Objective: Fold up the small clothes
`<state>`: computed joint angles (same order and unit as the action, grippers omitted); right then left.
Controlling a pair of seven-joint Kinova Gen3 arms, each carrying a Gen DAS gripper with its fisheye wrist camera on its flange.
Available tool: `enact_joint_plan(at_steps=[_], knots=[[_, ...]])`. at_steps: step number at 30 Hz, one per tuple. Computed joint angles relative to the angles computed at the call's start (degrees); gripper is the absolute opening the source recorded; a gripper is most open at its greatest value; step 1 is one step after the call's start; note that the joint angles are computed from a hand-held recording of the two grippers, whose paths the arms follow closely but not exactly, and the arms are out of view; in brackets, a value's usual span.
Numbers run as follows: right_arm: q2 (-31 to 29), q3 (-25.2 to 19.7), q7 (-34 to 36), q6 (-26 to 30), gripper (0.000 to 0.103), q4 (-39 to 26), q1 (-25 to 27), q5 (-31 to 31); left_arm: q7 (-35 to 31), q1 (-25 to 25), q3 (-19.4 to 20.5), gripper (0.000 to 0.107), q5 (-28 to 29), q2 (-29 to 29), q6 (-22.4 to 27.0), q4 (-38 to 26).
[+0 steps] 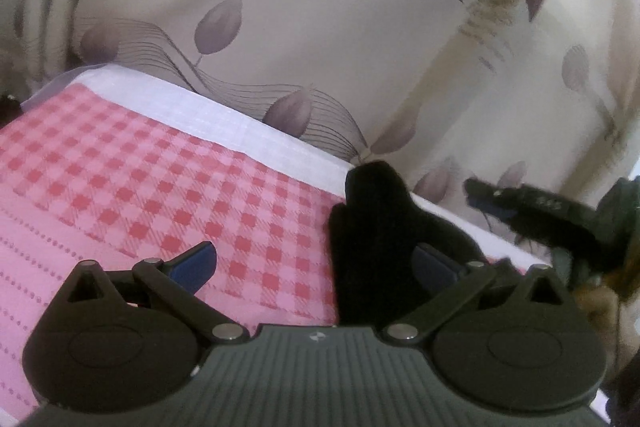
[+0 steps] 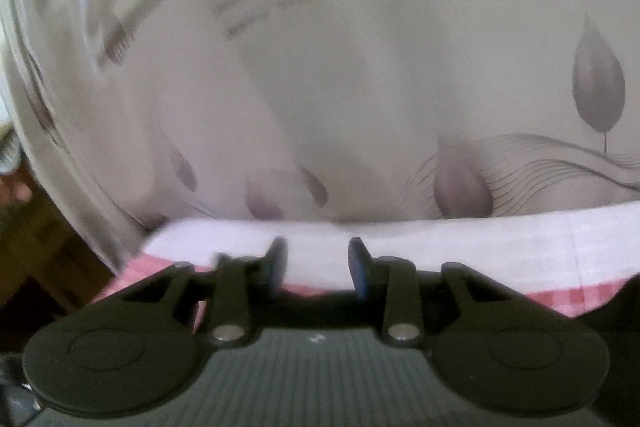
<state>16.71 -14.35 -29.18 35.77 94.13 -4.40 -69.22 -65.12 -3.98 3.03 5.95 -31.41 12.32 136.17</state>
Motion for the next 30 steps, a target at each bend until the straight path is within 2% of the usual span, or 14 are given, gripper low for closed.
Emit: enact_joint_plan(at_steps=[3,5,7,8,10,12,15,18,20,21,23,25,27,30], knots=[[-2.42,-0.82,5.48,5.93,0.034,3.06,4.94,-3.11,-0.78,2.34,-0.73,0.102,0.07,0.53,-1.94,0.43],[-4.07,-2.05,6.15,8.76,0.034,4.44,8.95,-2.04,-0.13,2.91,0.06,0.102,0.96,1.41,-3.26,0.14],[-6.28,-0.31,6.54,12.38,0.034,6.76,11.55,-1.58,1.17,2.92,1.74,0.102,1.95,2.83,-5.50,-0.20],[-7.10,2.06,5.94,13.68,0.034,7.58,11.80,-1.20,1.74,2.64,2.92,0.103,2.75,3.72,-6.60,-0.50],[-8.48,6.55,6.19,16.48,0.034,9.75,13.00,-0.84,2.46,0.06,7.27,0.103,5.32,6.14,-8.20,-1.70],[-9.71,11.62,7.81,16.34,0.034,10.95,12.13,0.72,4.66,-3.62,12.58,0.103,5.22,8.84,-8.98,-3.31],[-8.16,15.88,9.08,17.59,0.034,9.16,12.85,2.59,11.42,-10.37,20.55,0.103,0.21,12.34,-9.92,-5.07],[-6.24,20.49,7.67,13.98,0.035,6.96,9.92,5.97,18.40,-18.26,28.19,0.103,-6.20,14.26,-7.05,-6.82],[-3.99,20.60,5.04,13.48,0.035,6.10,11.98,4.18,22.92,-23.57,33.01,0.103,-9.16,14.21,-4.47,-7.27],[-3.20,19.44,3.39,14.63,0.035,6.20,14.61,1.88,24.26,-26.23,35.32,0.103,-9.44,14.03,-4.32,-6.87],[-2.36,17.13,2.87,18.82,0.038,5.83,19.92,-2.09,24.53,-30.59,38.85,0.103,-7.19,11.61,-5.33,-5.70],[-1.62,13.25,6.08,23.48,0.037,4.57,24.21,-2.58,21.43,-31.31,39.22,0.103,-3.71,10.00,-5.55,-4.70],[-0.20,10.37,10.71,28.14,0.037,2.41,24.31,0.66,20.22,-31.12,39.33,0.103,-2.54,8.97,-6.76,-3.51],[-0.83,11.88,16.91,31.23,0.037,-0.05,17.51,7.65,21.02,-31.25,39.73,0.103,-2.30,7.72,-8.34,-2.25]])
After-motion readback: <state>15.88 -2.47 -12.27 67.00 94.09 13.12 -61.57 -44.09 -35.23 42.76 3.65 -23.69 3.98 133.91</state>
